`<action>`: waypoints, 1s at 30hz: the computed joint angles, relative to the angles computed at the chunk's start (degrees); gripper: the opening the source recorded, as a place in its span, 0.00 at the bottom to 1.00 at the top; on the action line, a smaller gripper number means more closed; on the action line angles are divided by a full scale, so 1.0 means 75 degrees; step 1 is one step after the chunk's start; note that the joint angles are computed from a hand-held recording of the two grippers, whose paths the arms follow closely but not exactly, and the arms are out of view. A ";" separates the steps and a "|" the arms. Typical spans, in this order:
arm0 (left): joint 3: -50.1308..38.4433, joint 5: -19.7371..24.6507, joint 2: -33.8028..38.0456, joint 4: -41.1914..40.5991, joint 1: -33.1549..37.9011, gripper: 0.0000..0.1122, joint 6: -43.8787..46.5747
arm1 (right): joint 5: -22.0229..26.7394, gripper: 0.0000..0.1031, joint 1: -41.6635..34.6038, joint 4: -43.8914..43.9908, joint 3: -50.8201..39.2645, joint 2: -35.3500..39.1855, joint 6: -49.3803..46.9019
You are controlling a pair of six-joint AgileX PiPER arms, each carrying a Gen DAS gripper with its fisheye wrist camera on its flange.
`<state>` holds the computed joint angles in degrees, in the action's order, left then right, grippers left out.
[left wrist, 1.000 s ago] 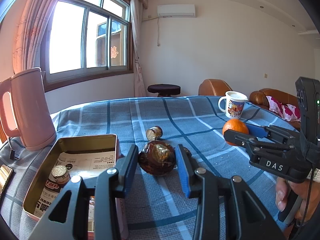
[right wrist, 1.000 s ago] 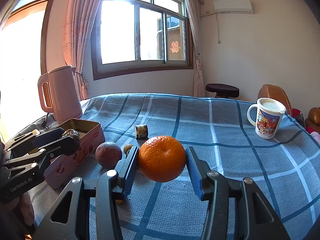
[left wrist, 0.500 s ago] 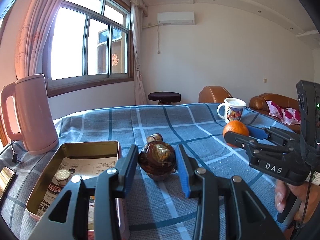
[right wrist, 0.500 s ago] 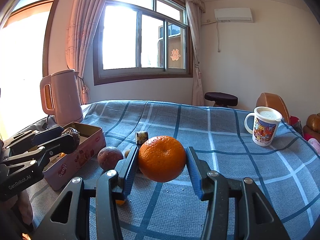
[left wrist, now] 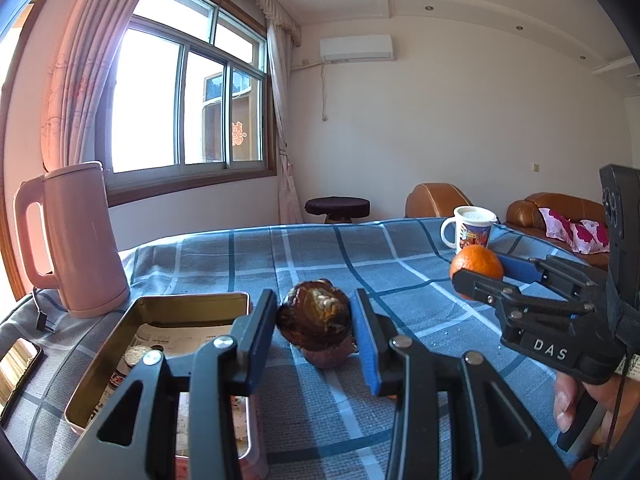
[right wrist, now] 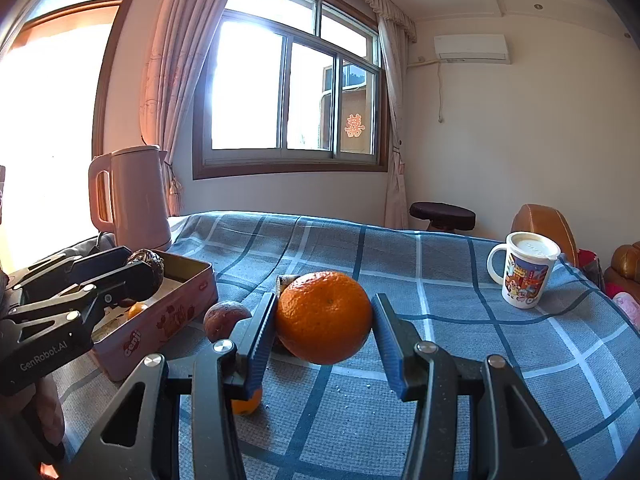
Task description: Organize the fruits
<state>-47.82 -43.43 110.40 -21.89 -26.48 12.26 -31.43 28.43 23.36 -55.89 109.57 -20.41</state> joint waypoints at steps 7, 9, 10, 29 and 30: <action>0.0117 -0.0022 -0.0073 0.0192 0.0128 0.36 -0.0199 | 0.0106 0.48 0.0307 0.0665 -0.0227 0.0150 -0.0850; 0.0126 0.0004 -0.0084 0.0227 0.0158 0.36 -0.0235 | 0.0152 0.48 0.0370 0.0721 -0.0273 0.0178 -0.0931; 0.0128 0.0015 -0.0092 0.0215 0.0179 0.36 -0.0228 | 0.0203 0.48 0.0386 0.0723 -0.0306 0.0190 -0.0963; 0.0035 0.0960 -0.0256 0.0325 0.1232 0.36 -0.0463 | 0.1796 0.48 0.0986 0.1098 -0.2044 0.0911 -0.1841; 0.0014 0.1027 -0.0247 0.0322 0.1294 0.36 -0.0461 | 0.1923 0.48 0.1004 0.1055 -0.2176 0.0969 -0.1803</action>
